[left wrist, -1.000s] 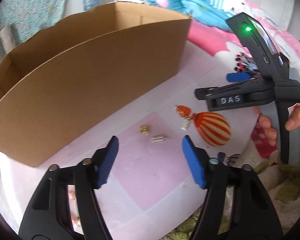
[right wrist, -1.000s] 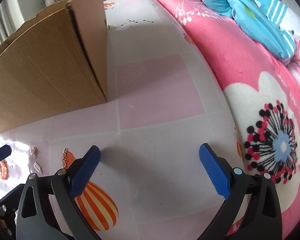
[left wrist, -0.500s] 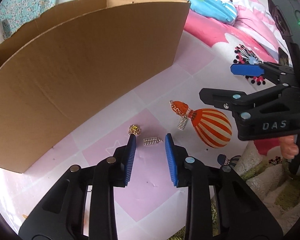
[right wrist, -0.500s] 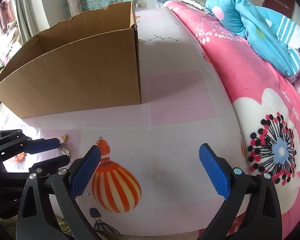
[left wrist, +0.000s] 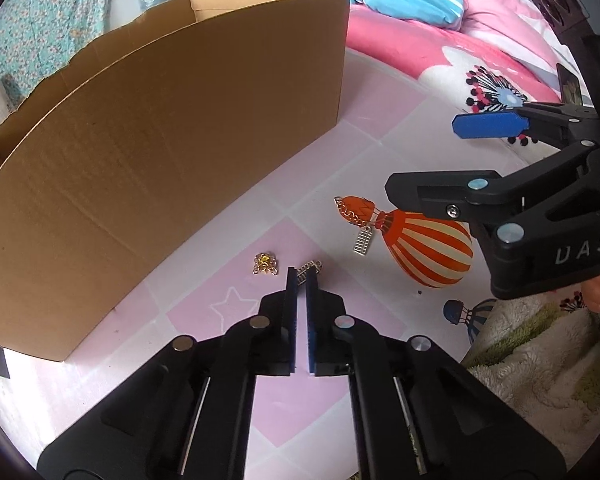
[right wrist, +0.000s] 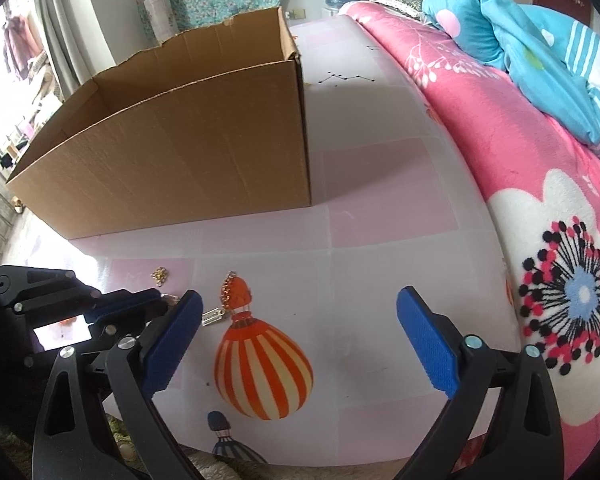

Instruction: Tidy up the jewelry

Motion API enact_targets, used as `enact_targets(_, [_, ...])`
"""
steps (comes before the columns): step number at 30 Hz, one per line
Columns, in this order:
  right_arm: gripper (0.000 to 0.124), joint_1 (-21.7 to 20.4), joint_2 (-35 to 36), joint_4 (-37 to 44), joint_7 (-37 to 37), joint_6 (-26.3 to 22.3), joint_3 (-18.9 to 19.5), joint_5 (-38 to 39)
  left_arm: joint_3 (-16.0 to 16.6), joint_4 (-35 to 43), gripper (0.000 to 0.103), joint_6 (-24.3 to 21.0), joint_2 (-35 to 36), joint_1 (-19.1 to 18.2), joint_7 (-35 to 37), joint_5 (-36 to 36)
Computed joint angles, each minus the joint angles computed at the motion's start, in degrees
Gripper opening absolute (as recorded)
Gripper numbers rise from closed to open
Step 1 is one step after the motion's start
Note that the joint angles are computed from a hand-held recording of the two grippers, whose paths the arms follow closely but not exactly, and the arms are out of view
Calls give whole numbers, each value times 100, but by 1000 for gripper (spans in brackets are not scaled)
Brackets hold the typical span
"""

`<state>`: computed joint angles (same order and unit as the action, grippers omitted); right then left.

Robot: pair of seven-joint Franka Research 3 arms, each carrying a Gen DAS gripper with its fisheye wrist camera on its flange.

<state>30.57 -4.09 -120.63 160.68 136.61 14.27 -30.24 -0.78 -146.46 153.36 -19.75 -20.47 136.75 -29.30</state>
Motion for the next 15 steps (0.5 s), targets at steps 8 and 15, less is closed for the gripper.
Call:
enact_targets(8, [81,43,38,-13,-210,285,9,129,49,-29,0,17,-7,-44,177,-210])
enact_targets(15, [49,117,312,183,-697,517,-56,416,73,-58,0,-34,-50,-18,244,-289])
